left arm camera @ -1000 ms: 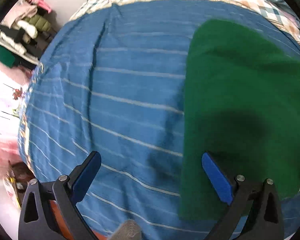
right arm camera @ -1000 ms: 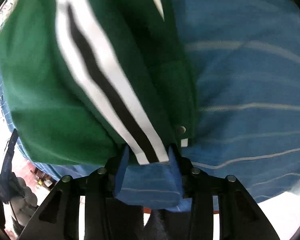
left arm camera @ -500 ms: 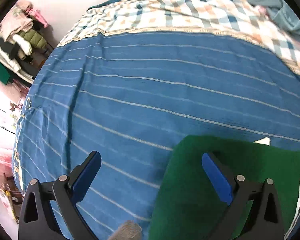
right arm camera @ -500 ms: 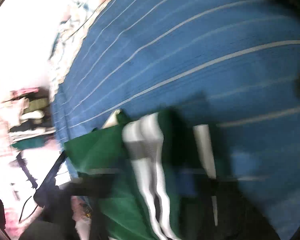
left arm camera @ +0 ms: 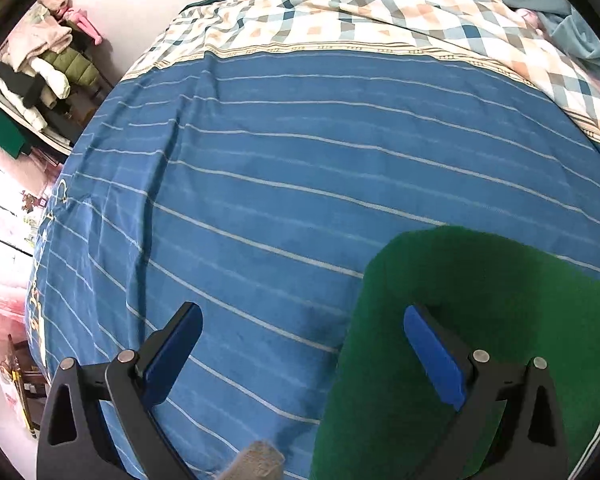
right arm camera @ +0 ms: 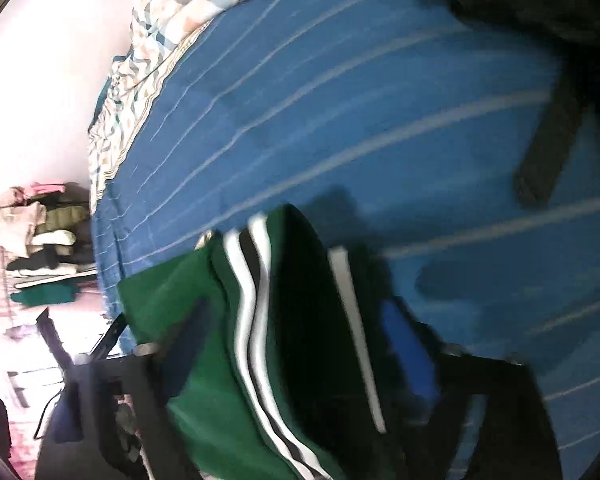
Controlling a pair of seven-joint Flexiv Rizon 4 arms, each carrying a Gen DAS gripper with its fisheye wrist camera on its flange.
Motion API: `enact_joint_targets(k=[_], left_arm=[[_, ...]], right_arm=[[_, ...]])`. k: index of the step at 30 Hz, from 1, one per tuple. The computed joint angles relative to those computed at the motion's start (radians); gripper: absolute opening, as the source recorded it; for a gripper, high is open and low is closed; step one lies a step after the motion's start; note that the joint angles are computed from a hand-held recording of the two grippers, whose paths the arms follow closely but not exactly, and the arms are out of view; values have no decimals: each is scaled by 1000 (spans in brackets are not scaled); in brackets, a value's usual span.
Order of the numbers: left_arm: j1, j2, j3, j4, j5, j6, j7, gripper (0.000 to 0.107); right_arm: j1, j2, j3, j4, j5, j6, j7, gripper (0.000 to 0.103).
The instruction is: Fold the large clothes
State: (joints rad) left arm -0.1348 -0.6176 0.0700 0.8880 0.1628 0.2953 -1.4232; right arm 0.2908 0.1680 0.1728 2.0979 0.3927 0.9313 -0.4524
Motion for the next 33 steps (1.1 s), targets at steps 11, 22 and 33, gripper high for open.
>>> enact_joint_targets(k=[11,22,33], left_arm=[[-1,11,4,27,12,31,-13,103],[-5,29,6,56,25,53,0,103],[23,184,7,240,22,94,1,103]], right_arm=[[44,-96,37,-5,368,246,-259,24],[31,-132,-19,-48,241,110,-148,55],[103,57,-11,83,416,65,-238,39]])
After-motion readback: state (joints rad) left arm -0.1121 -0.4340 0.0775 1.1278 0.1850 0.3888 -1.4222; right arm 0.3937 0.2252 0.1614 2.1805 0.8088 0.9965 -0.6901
